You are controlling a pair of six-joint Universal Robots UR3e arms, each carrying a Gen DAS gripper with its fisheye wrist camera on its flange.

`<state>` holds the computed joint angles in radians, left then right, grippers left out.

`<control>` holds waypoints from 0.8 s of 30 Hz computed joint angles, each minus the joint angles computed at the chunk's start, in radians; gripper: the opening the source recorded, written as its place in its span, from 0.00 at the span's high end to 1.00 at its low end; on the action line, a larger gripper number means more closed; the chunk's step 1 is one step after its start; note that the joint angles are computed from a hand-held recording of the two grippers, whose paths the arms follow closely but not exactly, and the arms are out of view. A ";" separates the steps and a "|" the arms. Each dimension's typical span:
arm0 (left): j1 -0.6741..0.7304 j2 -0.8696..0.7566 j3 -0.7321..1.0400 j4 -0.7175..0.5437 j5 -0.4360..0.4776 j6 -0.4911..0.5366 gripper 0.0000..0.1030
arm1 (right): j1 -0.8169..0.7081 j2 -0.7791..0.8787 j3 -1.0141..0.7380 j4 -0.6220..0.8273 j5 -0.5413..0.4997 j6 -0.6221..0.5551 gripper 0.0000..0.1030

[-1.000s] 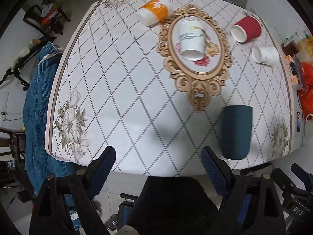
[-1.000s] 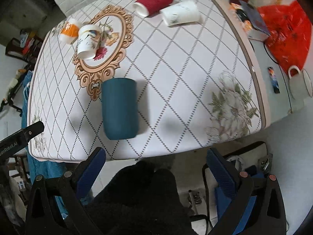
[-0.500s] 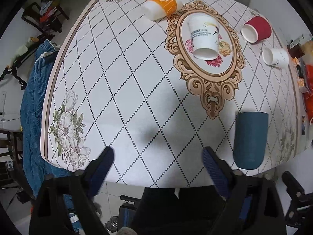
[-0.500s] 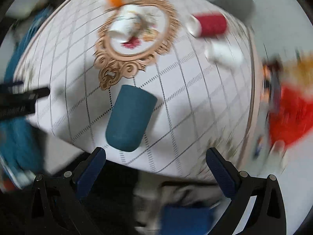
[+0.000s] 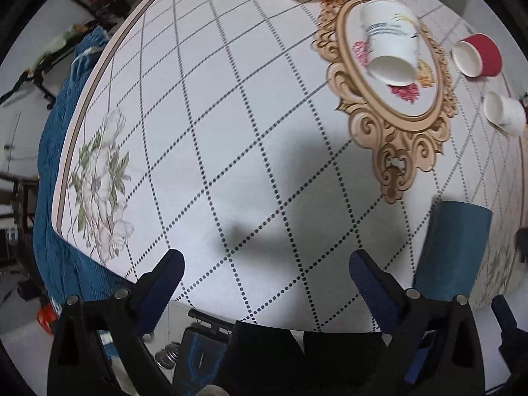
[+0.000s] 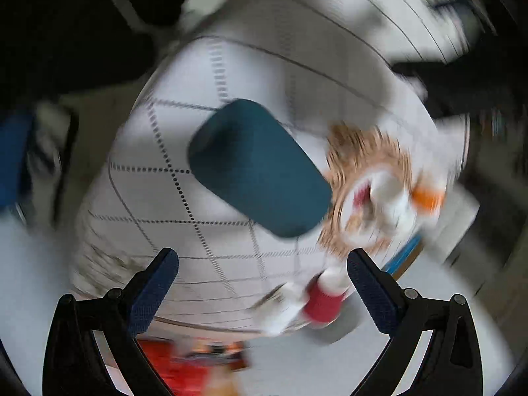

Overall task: Flip cup upside down
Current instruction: 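Roll the right tool to turn the teal cup opening downward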

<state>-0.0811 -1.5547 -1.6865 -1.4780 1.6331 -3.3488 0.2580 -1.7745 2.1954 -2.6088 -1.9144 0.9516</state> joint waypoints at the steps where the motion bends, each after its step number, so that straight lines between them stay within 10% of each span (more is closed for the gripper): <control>1: 0.003 0.001 -0.007 0.003 0.001 -0.005 0.00 | -0.015 -0.005 0.037 -0.052 0.029 -0.077 0.00; 9: 0.043 0.009 -0.075 0.035 -0.007 -0.033 0.00 | -0.136 0.007 0.191 -0.282 0.254 -0.563 0.01; 24: 0.072 0.037 -0.158 0.080 -0.005 -0.050 0.01 | -0.125 0.166 0.169 -0.364 0.300 -0.774 0.15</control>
